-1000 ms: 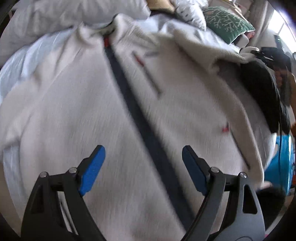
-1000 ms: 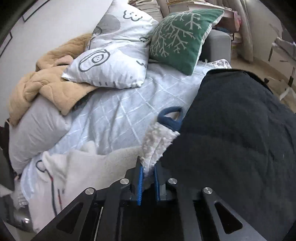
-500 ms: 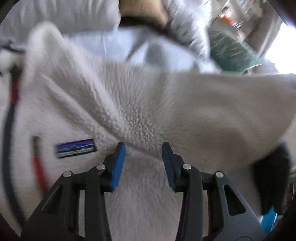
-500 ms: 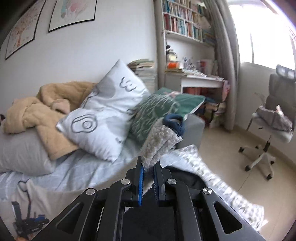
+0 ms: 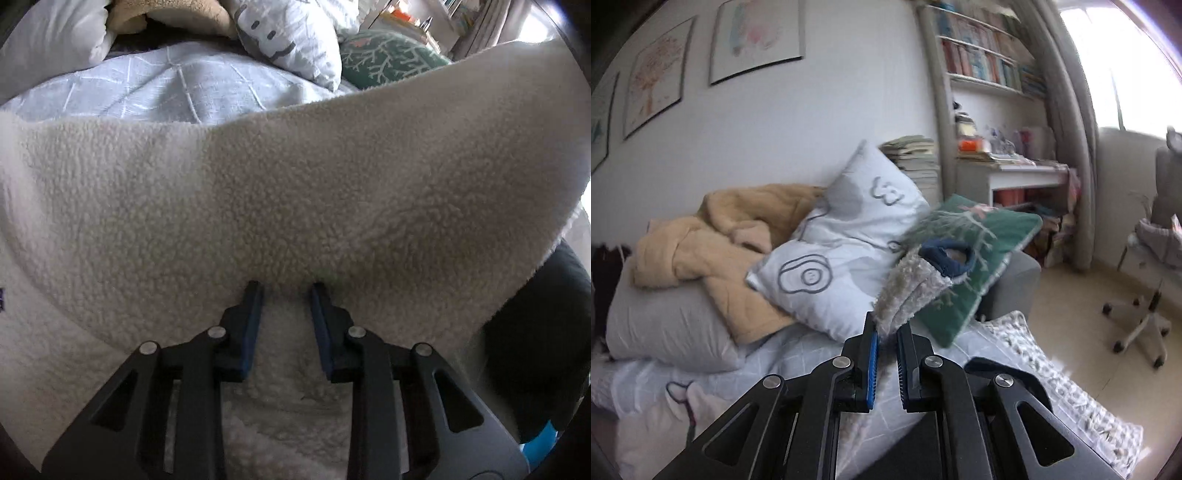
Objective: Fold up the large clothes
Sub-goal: 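Grasp a sleeve cuff with the right gripper and lift it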
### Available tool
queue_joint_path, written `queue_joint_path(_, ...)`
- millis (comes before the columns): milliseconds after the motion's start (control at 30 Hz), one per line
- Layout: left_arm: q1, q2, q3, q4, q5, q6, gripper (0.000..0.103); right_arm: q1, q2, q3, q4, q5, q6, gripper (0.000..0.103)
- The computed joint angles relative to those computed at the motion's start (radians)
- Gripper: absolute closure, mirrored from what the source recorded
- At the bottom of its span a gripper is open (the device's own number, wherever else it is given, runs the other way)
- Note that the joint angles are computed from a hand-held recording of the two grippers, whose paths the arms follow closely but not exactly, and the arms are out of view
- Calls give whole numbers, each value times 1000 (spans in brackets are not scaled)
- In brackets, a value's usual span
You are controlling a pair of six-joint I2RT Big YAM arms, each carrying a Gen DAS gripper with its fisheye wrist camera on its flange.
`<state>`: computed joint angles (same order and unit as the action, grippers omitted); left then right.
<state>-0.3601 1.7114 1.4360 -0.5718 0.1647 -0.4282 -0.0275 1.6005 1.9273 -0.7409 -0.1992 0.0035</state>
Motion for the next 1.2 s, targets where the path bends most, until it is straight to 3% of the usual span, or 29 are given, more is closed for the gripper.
queue_joint_path(67, 10, -31, 2, -56, 35, 24, 70, 41, -18, 11, -19, -12, -13, 94)
queue_joint_path(133, 26, -66, -19, -87, 66, 28, 49, 77, -35, 25, -38, -26, -25, 94)
queue_joint_path(167, 37, -99, -39, -104, 73, 27, 45, 96, -42, 38, -50, -33, -30, 94)
queue_joint_path(233, 58, -160, -100, -97, 89, 28, 41, 133, -54, 63, -75, -60, -26, 94)
queue_joint_path(400, 153, -364, -211, -204, 103, 87, 26, 241, -64, 120, -151, -80, -19, 94)
queue_joint_path(500, 233, -482, -266, -273, 112, 127, 23, 320, -61, 143, -194, -82, -1, 94)
queue_joint_path(700, 494, -693, -384, -410, 183, 233, 21, 501, -2, 191, -275, -36, 17, 93)
queue_joint_path(867, 758, -747, -455, -428, 325, 293, 21, 638, 66, 201, -314, 3, 47, 93)
queue_joint_path(967, 878, -754, -493, -374, 359, 294, 21, 700, 120, 222, -352, 15, 56, 93)
queue_joint_path(1033, 957, -718, -485, -397, 416, 311, 21, 727, 165, 254, -397, 2, 68, 89)
queue_joint_path(1100, 1050, -691, -505, -369, 541, 304, 21, 739, 230, 321, -492, -76, 89, 80)
queue_joint_path(1133, 1091, -670, -511, -367, 611, 303, 21, 741, 260, 355, -547, -113, 88, 62)
queue_joint_path(1200, 1157, -631, -529, -348, 741, 269, 21, 744, 255, 322, -542, -110, 91, 41)
